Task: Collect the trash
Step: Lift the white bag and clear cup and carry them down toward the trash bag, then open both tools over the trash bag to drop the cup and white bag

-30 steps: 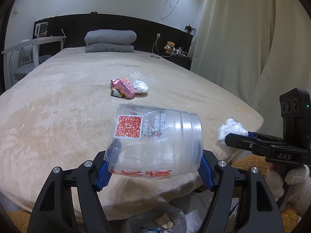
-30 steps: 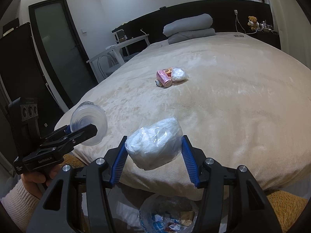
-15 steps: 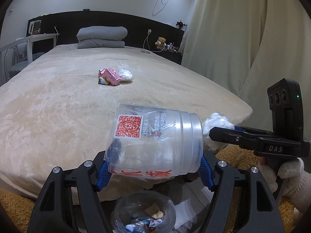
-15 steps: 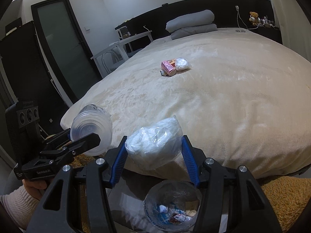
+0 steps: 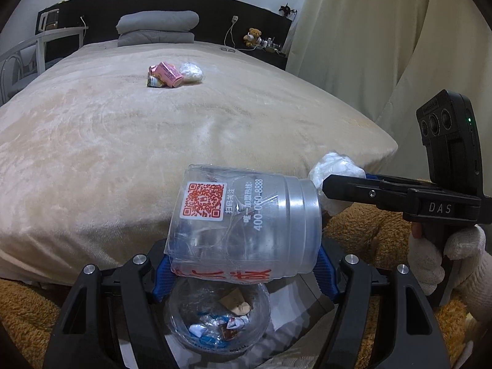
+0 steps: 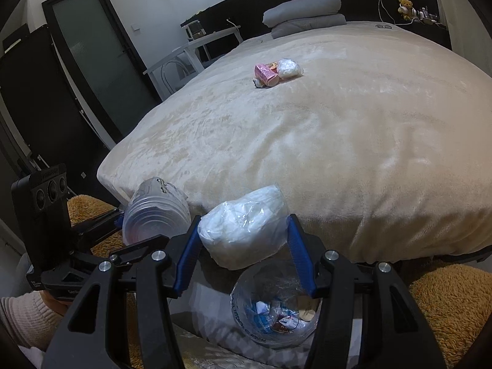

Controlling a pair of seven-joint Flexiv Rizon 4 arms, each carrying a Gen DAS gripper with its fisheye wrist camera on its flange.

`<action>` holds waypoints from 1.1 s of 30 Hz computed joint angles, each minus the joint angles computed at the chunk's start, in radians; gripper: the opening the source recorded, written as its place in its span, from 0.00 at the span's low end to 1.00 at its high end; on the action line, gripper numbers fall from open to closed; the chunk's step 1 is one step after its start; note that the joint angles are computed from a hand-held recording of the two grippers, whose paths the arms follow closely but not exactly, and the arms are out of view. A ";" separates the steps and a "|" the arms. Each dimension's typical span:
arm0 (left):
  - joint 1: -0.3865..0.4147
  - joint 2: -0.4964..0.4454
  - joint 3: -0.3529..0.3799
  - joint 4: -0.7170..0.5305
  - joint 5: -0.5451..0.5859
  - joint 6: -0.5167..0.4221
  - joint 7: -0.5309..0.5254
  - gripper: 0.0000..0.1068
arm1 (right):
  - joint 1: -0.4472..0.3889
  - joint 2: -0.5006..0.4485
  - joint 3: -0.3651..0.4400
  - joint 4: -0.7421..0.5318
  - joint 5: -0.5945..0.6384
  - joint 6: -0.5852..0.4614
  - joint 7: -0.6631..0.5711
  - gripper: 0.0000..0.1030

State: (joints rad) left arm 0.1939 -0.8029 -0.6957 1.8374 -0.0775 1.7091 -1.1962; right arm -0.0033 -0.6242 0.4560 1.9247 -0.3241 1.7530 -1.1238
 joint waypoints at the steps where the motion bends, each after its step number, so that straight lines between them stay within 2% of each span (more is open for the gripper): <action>1: -0.005 0.002 0.008 -0.001 -0.005 -0.017 -0.002 0.66 | -0.015 -0.005 0.016 -0.003 -0.003 -0.016 0.000 0.53; 8: -0.039 0.003 0.048 -0.016 -0.079 -0.124 0.024 0.66 | -0.074 -0.041 0.103 -0.045 0.040 -0.157 -0.041 0.53; 11: -0.091 0.015 0.115 -0.032 -0.128 -0.168 0.029 0.66 | -0.079 -0.059 0.121 -0.082 0.074 -0.248 -0.063 0.53; 14: -0.127 0.018 0.160 -0.048 -0.179 -0.219 0.034 0.66 | -0.117 -0.099 0.180 -0.133 0.132 -0.344 -0.095 0.53; 18: -0.169 0.017 0.211 -0.072 -0.237 -0.294 0.049 0.66 | -0.133 -0.131 0.211 -0.191 0.204 -0.446 -0.124 0.53; 22: -0.237 0.016 0.298 -0.109 -0.274 -0.392 0.050 0.66 | -0.111 -0.143 0.192 -0.237 0.258 -0.531 -0.131 0.53; 33: -0.346 -0.001 0.449 -0.182 -0.320 -0.569 0.015 0.66 | -0.004 -0.166 0.085 -0.353 0.372 -0.741 -0.147 0.53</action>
State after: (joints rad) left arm -0.1517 -0.8039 -0.2467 1.6556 -0.3978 1.1399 -1.1809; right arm -0.0071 -0.7905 0.5409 1.5717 0.0474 1.0115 -1.2710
